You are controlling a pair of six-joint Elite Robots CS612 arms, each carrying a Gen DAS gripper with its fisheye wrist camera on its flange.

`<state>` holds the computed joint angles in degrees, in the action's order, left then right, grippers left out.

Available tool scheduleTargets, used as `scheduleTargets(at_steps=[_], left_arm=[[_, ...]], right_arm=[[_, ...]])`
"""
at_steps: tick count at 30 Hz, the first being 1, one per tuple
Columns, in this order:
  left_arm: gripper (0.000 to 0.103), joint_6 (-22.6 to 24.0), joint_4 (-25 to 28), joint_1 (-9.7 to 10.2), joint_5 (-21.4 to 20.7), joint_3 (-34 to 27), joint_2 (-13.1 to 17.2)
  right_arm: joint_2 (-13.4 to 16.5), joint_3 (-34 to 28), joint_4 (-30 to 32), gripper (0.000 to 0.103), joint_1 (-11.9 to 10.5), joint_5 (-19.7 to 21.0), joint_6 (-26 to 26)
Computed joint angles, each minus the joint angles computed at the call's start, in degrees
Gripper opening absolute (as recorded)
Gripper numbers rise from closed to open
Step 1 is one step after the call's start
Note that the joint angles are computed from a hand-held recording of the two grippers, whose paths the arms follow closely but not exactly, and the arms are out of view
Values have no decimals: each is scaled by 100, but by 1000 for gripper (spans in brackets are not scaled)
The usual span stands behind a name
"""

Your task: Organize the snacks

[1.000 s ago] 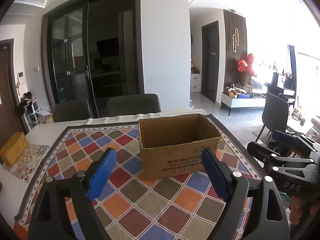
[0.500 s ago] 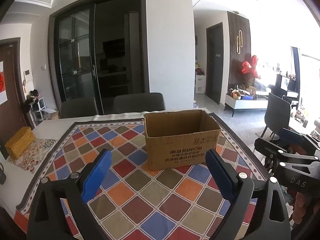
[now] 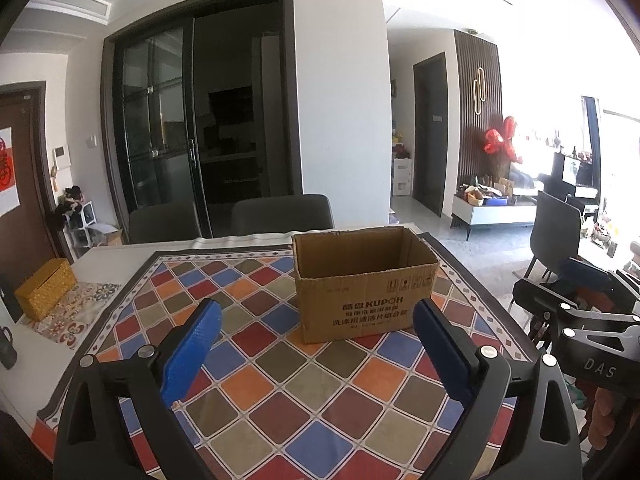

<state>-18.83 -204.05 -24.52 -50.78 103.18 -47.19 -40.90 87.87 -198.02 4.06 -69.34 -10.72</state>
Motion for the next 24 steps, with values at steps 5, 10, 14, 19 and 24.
scheduleTargets(at_steps=[5,10,14,19,24], left_arm=[[98,37,-76,-23,58,26,-2],[99,59,-106,-35,101,47,-12],[100,78,-111,-47,142,45,-12],[100,74,-98,-47,144,44,-11],[100,61,-101,-53,153,54,-19]], right_arm=[[-20,36,-35,86,1,19,8],[-39,78,-87,86,-8,39,0],[-49,87,-79,86,-12,59,6],[-51,92,-84,86,-13,59,11],[-54,96,-76,86,-10,51,-8]])
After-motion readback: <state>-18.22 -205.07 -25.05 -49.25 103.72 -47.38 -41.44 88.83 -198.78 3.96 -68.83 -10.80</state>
